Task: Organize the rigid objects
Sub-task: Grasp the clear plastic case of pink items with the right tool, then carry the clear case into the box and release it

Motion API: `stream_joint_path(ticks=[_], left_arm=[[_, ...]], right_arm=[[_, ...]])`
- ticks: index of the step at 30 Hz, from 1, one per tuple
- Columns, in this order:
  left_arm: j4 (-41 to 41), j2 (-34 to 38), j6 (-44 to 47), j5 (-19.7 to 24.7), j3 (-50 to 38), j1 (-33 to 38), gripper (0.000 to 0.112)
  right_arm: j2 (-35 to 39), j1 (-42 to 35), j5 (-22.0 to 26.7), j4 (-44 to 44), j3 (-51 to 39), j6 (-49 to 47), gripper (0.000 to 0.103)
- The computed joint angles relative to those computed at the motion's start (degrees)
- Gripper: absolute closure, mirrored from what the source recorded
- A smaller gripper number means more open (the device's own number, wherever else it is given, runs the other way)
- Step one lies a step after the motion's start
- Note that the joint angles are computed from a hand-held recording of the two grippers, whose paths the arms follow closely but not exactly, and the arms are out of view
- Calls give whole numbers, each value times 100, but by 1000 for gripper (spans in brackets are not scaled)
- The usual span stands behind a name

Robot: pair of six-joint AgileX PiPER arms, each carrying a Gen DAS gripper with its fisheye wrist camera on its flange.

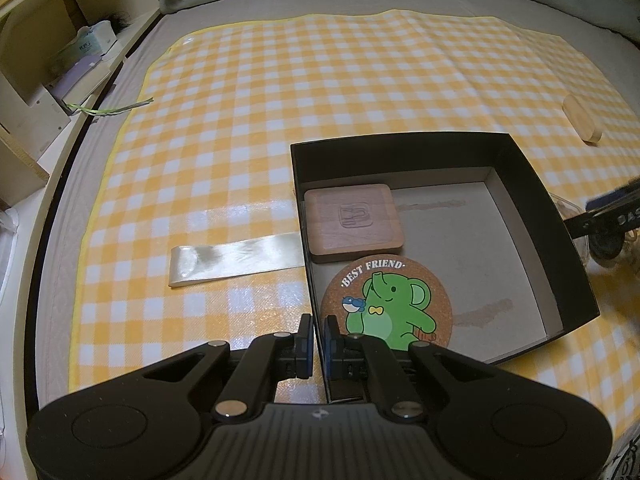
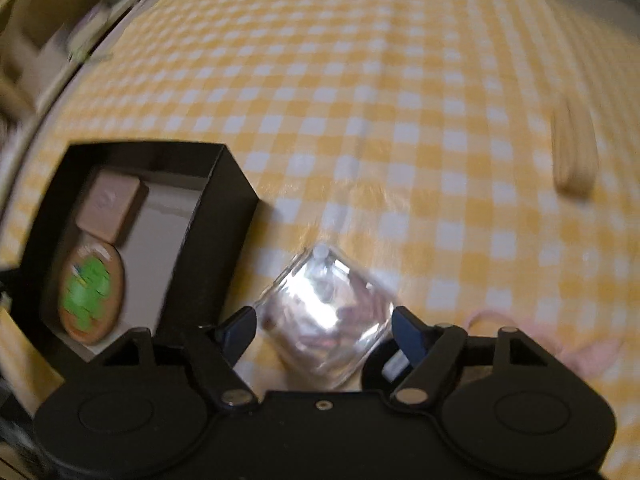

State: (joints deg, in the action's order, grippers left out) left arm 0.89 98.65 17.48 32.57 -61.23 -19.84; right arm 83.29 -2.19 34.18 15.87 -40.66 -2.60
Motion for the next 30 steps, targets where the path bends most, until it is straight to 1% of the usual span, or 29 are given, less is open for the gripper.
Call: stream_joint_path(ticks=[2,6,9,10,11,13,15,17,18,20,25,28,30], left_arm=[[0,-2,5,-2,5,4,107],[-7,5,12,7,-9,9,107],[-3,5,6,6,-8,5,107],[-3,5,6,6,-8,5,107],[-6,2,5,7,-4,3,107],[-10,6,9,8,-11,5,107],[-23,7,20,9,-10,6,107],[-9,4,10,5,-5,-2,107],[-6,10,10,7,-12,-1,107],[15,7,-7,-2,-2,-11,107],[28,17,-12,-1,-12,-15,106],[38,18,-24,3,-14,-22,106],[78,21,-57,-5,-10,-27,106]], right_arm=[[52,120,-246,-186,37,-76,28],[237,-68,-700,515,129,-1107,27],[429,10,-921,629,93,-1365,21],[497,-26,-867,827,65,-1635,21],[560,-69,-715,1033,15,-1878,21],[651,-34,-285,961,-168,-1816,21],[678,-127,158,1165,-302,-2122,24],[669,-212,480,1309,-345,-2383,25],[651,-193,567,1273,-355,-2401,25],[583,-82,541,1152,-304,-2343,26],[558,419,150,489,-228,-1831,27],[590,544,-22,401,-199,-1943,27],[606,431,-1,595,-218,-2292,27]])
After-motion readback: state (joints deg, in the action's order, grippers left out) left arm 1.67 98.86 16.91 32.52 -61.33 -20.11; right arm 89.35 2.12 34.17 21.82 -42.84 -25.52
